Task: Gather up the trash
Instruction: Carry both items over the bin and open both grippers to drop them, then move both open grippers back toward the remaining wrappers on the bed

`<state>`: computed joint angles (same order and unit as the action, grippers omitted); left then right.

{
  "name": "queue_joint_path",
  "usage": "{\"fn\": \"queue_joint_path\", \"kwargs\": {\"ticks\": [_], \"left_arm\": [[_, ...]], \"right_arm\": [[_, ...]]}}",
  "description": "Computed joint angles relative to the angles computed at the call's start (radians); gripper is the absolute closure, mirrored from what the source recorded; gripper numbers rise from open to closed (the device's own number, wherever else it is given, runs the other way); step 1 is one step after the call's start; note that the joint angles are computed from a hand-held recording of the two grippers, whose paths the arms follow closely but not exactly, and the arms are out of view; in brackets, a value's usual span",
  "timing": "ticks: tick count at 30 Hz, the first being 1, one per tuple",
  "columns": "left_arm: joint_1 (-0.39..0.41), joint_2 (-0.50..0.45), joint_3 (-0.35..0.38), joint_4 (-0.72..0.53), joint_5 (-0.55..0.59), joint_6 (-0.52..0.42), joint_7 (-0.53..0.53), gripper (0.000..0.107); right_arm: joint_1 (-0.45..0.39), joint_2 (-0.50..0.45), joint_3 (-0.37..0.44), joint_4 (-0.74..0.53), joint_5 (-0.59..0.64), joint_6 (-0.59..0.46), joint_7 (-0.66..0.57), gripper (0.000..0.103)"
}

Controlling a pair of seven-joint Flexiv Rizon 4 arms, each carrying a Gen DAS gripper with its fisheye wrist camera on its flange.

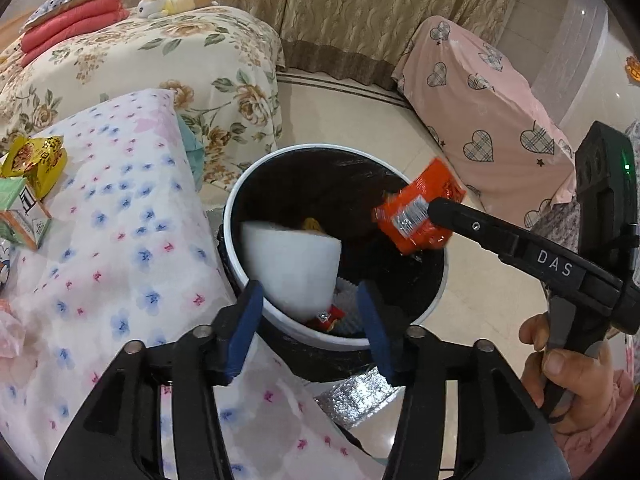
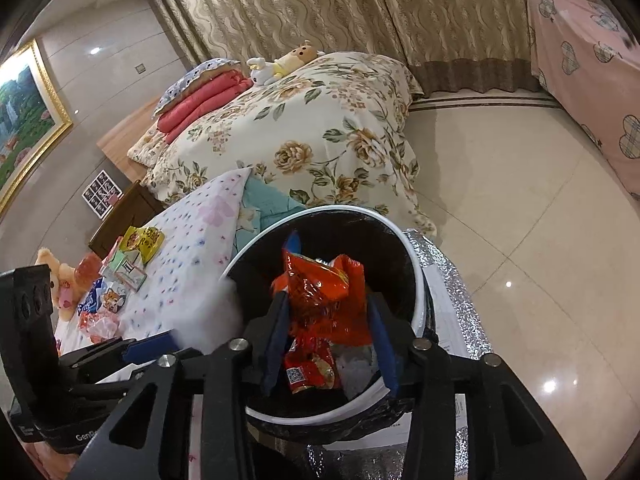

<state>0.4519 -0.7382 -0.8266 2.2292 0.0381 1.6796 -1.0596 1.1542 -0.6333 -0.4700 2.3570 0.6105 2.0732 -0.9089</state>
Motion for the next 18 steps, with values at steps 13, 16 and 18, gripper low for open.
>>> {"fn": "queue_joint_path", "kwargs": {"ticks": [13,16,18], "left_arm": [[0.119,0.027,0.011,0.120,0.091,0.130,-0.112,0.042],[0.164,0.032,0.018,0.146,0.130,0.162,-0.148,0.042],[0.197,0.038,0.023,0.164,0.154,0.181,-0.173,0.041]], "right_arm": [[0.045,-0.001,0.010,-0.019,0.058,0.026,-0.009,0.021],[0.059,-0.002,0.018,-0.036,0.055,0.021,-0.021,0.020],[0.071,-0.004,0.022,-0.050,0.053,0.017,-0.024,0.019]]}}
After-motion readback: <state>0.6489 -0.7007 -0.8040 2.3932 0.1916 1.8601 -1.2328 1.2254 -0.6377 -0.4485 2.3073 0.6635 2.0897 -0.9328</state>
